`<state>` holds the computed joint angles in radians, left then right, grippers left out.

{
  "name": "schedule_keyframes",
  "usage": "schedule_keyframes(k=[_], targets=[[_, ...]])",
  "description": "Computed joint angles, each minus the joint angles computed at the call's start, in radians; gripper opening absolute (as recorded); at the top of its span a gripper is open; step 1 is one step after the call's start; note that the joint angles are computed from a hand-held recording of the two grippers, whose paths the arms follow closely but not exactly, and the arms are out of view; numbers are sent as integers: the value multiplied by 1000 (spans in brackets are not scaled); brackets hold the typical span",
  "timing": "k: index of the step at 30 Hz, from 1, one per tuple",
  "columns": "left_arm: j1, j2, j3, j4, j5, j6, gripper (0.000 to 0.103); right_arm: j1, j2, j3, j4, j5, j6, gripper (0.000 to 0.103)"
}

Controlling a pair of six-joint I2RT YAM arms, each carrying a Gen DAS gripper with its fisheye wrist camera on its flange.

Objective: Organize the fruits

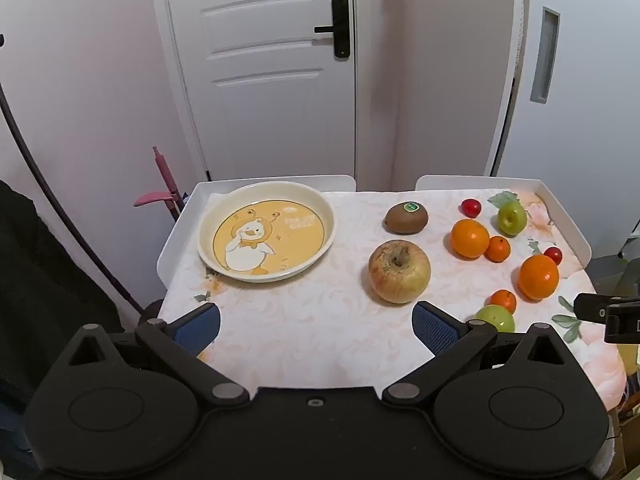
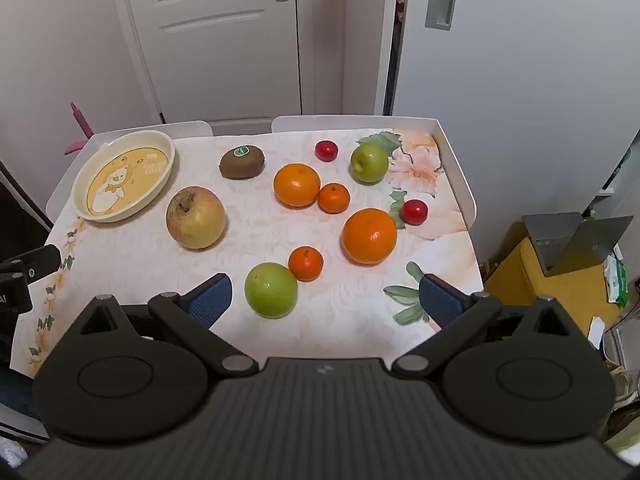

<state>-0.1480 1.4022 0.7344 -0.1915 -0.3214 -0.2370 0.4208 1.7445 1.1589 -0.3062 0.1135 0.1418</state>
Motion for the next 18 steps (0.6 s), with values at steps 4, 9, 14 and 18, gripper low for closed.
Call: schedule_keyframes(k=[4, 9, 14, 18], targets=[[-36, 30, 26, -2, -50, -13, 103, -5, 2, 3, -4, -11, 5, 103], [-30, 18, 3, 31, -33, -11, 103, 3, 3, 5, -2, 4, -1, 103], [-11, 4, -8, 36, -9, 5, 103, 5, 4, 5, -1, 4, 1, 103], [-8, 5, -5, 36, -6, 9, 103, -3, 22, 23, -1, -2, -3, 103]])
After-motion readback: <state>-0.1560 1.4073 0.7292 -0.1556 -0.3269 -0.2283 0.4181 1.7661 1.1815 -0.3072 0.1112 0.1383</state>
